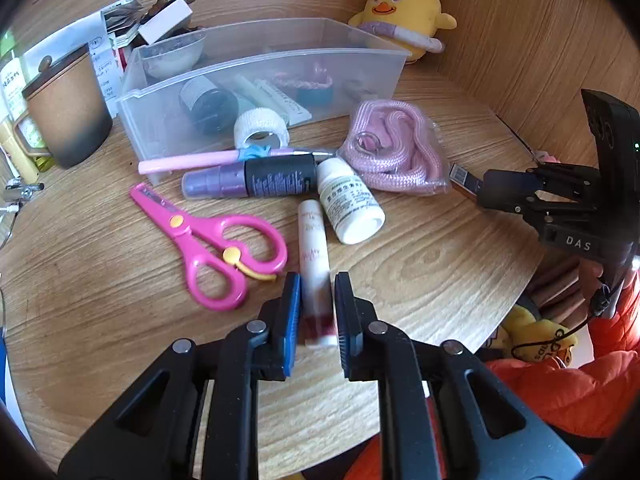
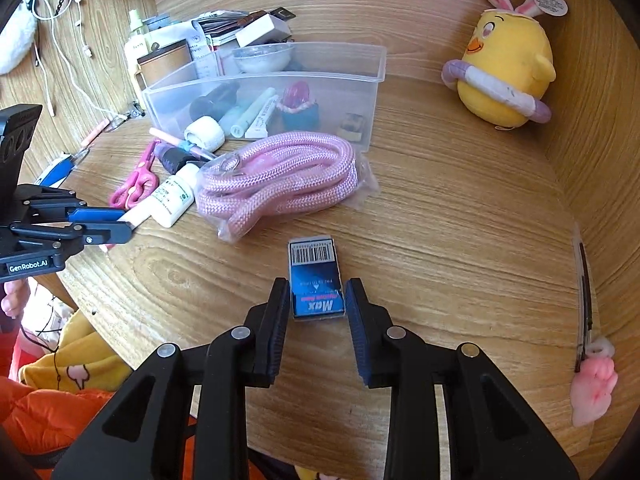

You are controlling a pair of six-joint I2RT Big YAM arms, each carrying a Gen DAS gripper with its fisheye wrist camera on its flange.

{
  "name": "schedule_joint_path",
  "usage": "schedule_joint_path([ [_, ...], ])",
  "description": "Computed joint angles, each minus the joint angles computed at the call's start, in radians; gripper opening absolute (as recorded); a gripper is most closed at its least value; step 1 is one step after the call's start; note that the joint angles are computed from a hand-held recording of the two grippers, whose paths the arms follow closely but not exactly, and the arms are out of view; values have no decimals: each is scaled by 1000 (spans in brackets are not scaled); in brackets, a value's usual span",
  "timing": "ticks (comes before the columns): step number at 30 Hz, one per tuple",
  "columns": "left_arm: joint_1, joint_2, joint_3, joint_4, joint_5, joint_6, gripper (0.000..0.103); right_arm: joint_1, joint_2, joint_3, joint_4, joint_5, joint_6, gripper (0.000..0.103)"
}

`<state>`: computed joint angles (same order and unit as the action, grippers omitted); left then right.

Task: Organize objects
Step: 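Lift the tube and Max box and carry both over the clear box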

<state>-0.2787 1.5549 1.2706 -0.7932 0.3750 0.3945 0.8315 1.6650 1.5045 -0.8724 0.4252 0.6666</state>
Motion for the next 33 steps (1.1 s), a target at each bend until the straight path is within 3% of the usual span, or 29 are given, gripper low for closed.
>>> schedule_joint_path([
  [13,-23,15,7,59,-31,-90,15,-3,20,12,16,40,15,25],
  [20,4,-39,-16,83,-23,-113,15,-1,-11,9,31,84,10,25],
  [33,24,-60,55,157,-2,-186,15,-5,-20,80,106,152,-72,25],
])
